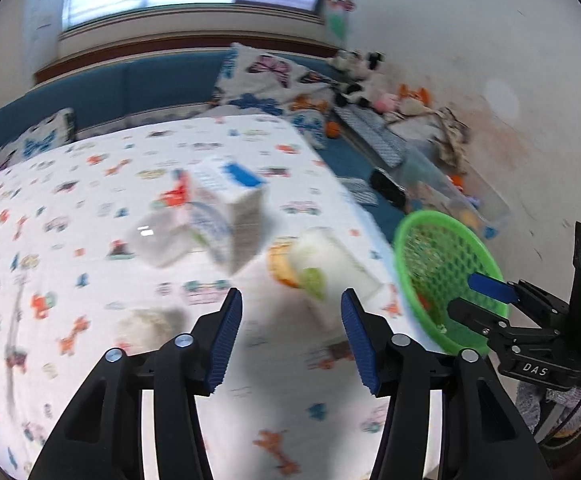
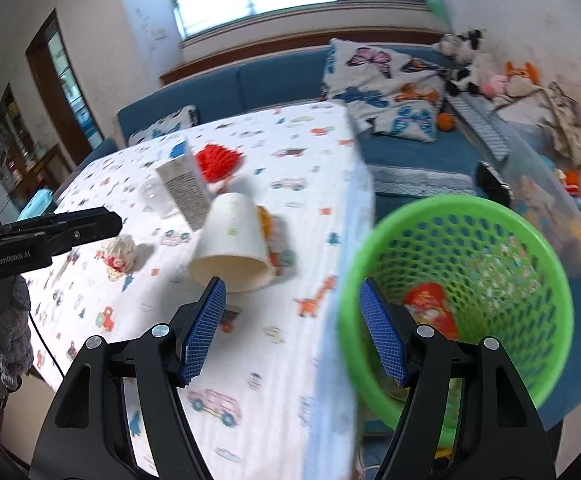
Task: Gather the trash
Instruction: 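Grasp the crumpled tissue with the left tool while the right tool grasps the white paper cup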
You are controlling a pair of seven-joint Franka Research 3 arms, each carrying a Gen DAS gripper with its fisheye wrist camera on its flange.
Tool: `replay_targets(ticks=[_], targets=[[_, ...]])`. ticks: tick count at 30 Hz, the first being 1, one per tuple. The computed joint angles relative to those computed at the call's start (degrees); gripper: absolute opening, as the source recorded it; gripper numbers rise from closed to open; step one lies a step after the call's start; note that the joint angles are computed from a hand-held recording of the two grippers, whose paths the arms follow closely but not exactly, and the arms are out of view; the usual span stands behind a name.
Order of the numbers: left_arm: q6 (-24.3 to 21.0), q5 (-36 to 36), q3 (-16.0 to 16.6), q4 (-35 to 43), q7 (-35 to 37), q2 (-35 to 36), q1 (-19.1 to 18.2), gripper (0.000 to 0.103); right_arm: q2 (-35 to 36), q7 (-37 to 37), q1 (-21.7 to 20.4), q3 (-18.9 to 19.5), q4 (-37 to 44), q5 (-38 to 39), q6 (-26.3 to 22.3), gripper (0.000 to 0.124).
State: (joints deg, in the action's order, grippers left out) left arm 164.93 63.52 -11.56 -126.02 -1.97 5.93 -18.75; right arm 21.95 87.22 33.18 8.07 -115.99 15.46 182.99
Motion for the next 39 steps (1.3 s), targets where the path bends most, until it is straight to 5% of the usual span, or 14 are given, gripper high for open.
replay_targets(ticks=[7,20,30,39], targets=[[-0.17,3.34,0.59,-6.6,-6.82,-5.32,3.46,0.055,5.87,-1.81,-0.96,2.3,9.97,-0.54,-6.87,0.07],[4.06,6.23,0.86,-12.01,-14.01,-6.52,9.53,0.063,17.85,2.3,4.2,-3.08,28.53,-6.7,-19.78,0.07],[4.48,3.28,1.61,-9.98,-8.59,-2.41,8.98,0.069,21.33,2.02,2.99,-1.92,33.27,-7.4,-23.96,0.07],[3.1,0.45,3.01,-7.01,-3.54,1.24,6.83,0.069,19.77,2.08,3.13,-1.82,30.31,-7.12,-21.2,0.066]])
